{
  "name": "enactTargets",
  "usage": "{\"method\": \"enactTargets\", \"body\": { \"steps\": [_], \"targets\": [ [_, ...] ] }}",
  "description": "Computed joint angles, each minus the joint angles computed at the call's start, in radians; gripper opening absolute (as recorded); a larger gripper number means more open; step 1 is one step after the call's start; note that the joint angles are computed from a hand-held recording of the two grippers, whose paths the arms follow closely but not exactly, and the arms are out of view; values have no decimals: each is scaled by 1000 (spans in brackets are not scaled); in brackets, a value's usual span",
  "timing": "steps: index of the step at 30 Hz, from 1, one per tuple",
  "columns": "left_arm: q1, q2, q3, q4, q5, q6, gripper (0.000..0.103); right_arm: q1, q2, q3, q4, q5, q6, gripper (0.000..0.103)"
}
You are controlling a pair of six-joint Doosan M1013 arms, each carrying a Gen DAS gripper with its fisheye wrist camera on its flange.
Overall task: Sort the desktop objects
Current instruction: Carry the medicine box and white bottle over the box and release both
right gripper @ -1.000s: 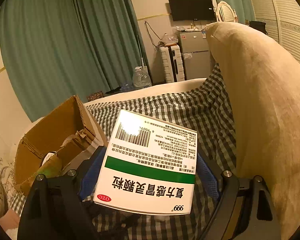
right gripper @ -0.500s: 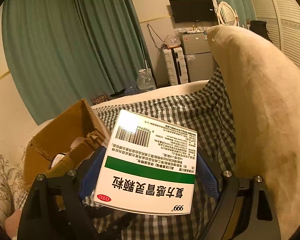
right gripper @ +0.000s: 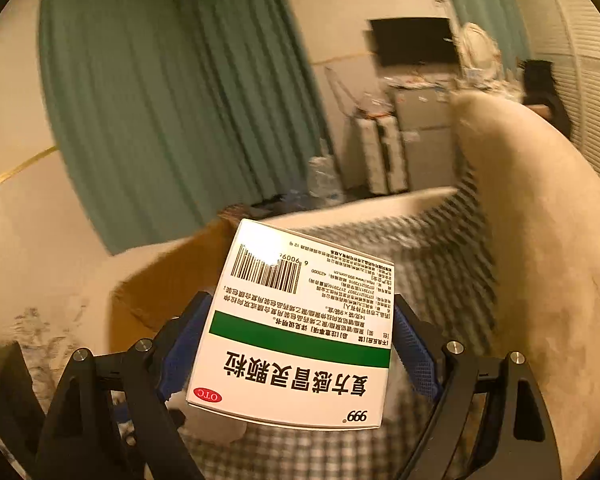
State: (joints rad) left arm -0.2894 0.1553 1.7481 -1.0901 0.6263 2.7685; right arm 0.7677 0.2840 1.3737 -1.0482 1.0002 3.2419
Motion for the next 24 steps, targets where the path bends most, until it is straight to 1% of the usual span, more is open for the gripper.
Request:
{"method": "enactTargets", "body": {
  "steps": [2, 3, 5, 6, 8, 10, 11, 13, 14, 15, 16, 17, 18, 19, 20, 21, 24],
  "targets": [
    [16, -15, -8, -55, -42, 39, 32, -5, 21, -48, 3, -29, -52, 86],
    [29, -14, -25, -70, -41, 45, 32, -8, 33, -72, 10, -32, -77, 86],
    [42, -11, -48, -86, -70, 55, 32, -23, 61, -124, 40, -73, -143, 86],
    [44, -7, -61, -67, -105, 50, 32, -30, 75, -147, 55, -86, -171, 86],
    [46, 11, -90, 4, -144, -10, 32, -44, 112, -201, 96, -96, -246, 86],
    [53, 43, -124, 56, -151, -76, 32, -58, 150, -253, 141, -88, -316, 86],
    [54, 54, -133, 78, -166, -100, 32, -69, 168, -274, 169, -94, -343, 86],
    [56, 84, -160, 180, -168, -194, 32, -90, 190, -296, 219, -119, -367, 88],
    [55, 99, -171, 229, -171, -237, 32, -96, 195, -300, 234, -130, -367, 90],
    [53, 110, -177, 259, -175, -262, 32, -105, 200, -307, 255, -143, -380, 97],
    [52, 117, -179, 286, -180, -285, 35, -110, 208, -320, 267, -138, -394, 101],
    [47, 121, -177, 321, -195, -317, 42, -107, 211, -324, 245, -116, -383, 102],
    [41, 121, -172, 377, -214, -370, 52, -100, 208, -317, 211, -96, -363, 102],
    [40, 117, -164, 421, -233, -413, 71, -95, 201, -307, 176, -79, -344, 103],
    [36, 113, -157, 452, -257, -444, 82, -89, 189, -287, 147, -62, -323, 103],
    [37, 105, -144, 430, -275, -423, 82, -85, 176, -268, 126, -42, -304, 103],
    [35, 81, -113, 343, -274, -339, 85, -64, 113, -164, 86, 7, -224, 103]
  ]
}}
